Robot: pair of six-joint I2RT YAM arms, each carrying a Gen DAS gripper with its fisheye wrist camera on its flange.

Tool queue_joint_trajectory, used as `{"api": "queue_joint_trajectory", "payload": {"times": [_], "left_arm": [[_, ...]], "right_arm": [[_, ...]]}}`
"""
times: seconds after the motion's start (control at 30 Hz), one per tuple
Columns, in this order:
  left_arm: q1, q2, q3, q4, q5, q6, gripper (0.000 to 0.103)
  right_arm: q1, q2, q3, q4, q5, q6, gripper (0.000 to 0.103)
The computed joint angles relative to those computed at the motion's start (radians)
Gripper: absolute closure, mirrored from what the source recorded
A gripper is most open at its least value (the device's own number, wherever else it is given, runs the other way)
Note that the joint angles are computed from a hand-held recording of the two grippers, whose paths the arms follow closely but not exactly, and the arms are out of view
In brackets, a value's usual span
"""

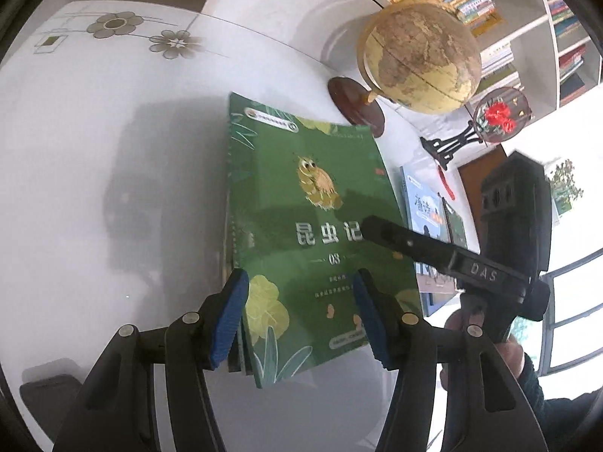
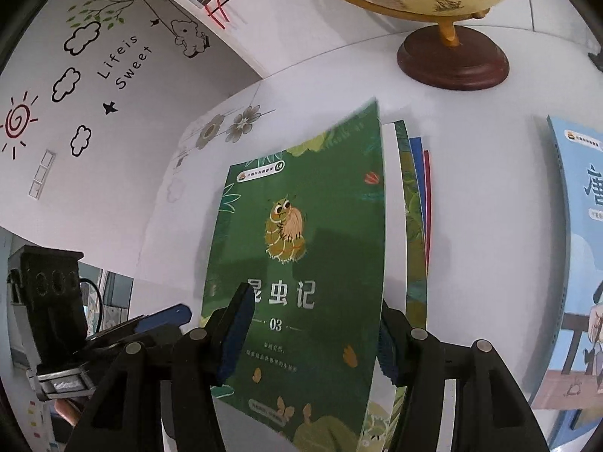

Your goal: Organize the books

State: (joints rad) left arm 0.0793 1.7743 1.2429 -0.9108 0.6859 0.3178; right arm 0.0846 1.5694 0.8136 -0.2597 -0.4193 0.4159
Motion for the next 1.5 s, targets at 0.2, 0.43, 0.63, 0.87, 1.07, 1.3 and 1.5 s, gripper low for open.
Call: {"api": "queue_joint_trajectory", "payload": {"times": [0.2, 0.43, 0.63, 0.87, 1.07, 1.3, 1.5], "left_arm": [[-0.012, -0.035, -0.033, 0.047, -0.094, -0.027, 0.048], [0.032, -0.080, -0.064, 0.086, -0.234, -0.021, 0.048], [0.035, -0.049, -0.074, 0.115, -0.271, -0.058, 0.048], [0.014, -0.035, -0.083, 0.135, -0.282, -0.090, 0.047], [0.024, -0.039, -0.087, 0.146, -0.285, -0.100, 0.047], [0.002, -0.026, -0.090, 0.131, -0.259, -0.103, 0.047], [-0.049, -0.063, -0.128, 0.106, -0.219, -0.090, 0.044]], "right_arm": [[-0.003, -0.003, 0.027, -0.035, 0.039, -0.032, 0.045], [-0.061, -0.183, -0.063, -0.197, 0.191, -0.127, 0.045], [-0.045, -0.186, -0.082, -0.288, 0.340, -0.192, 0.045], [-0.002, -0.188, -0.095, -0.308, 0.408, -0.230, 0.045], [0.011, -0.156, -0.096, -0.286, 0.396, -0.242, 0.045], [-0.006, -0.141, -0.087, -0.313, 0.286, -0.278, 0.046], [0.078, -0.152, -0.079, -0.338, 0.290, -0.242, 0.046]]}}
